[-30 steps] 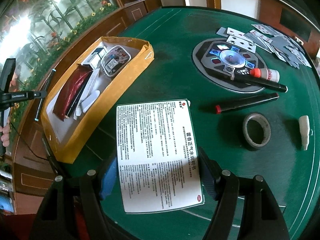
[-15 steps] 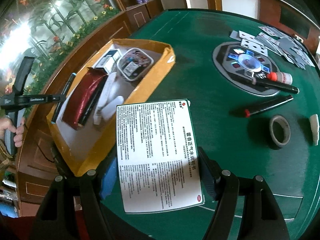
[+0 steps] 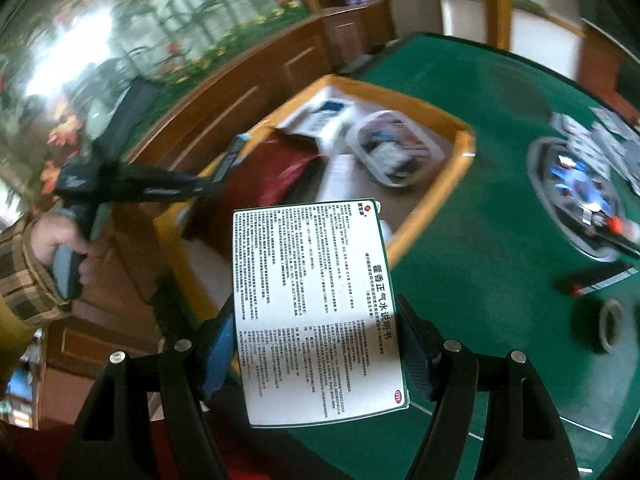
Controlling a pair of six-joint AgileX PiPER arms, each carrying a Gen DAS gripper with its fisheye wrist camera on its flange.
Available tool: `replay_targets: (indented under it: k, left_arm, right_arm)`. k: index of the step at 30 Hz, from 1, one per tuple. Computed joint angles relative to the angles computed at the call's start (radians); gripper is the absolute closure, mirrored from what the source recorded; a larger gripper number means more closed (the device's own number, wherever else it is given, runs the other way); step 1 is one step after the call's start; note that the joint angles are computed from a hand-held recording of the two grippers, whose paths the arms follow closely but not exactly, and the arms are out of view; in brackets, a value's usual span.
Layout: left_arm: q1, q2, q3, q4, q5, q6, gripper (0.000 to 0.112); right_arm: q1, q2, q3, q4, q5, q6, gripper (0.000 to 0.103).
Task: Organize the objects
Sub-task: 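Lower the marker into the tray and open the left gripper while the right gripper carries the leaflet over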
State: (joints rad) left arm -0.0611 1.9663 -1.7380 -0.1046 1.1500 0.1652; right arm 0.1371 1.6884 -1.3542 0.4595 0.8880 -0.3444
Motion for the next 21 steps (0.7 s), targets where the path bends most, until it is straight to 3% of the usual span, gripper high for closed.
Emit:
replay_targets:
  k: [11,17,21]
  left_arm:
    - [0.003,-0.006,0.013,-0.012,-0.011,0.008,0.098]
    - [-0.004,0.0,0.007,-0.009,-0.01,-0.003,0.098]
    - [-0.002,0.001,0.01,-0.012,-0.014,-0.001,0.098]
  right_arm:
    - [0.072,0.223,-0.193,0.151,0.158,-0.028,0.033]
    - [0.131,0.248,-0.25,0.015,0.133,0.009,0.034]
    - [0.18,0.218,-0.219,-0.157,0.031,0.061,0.034]
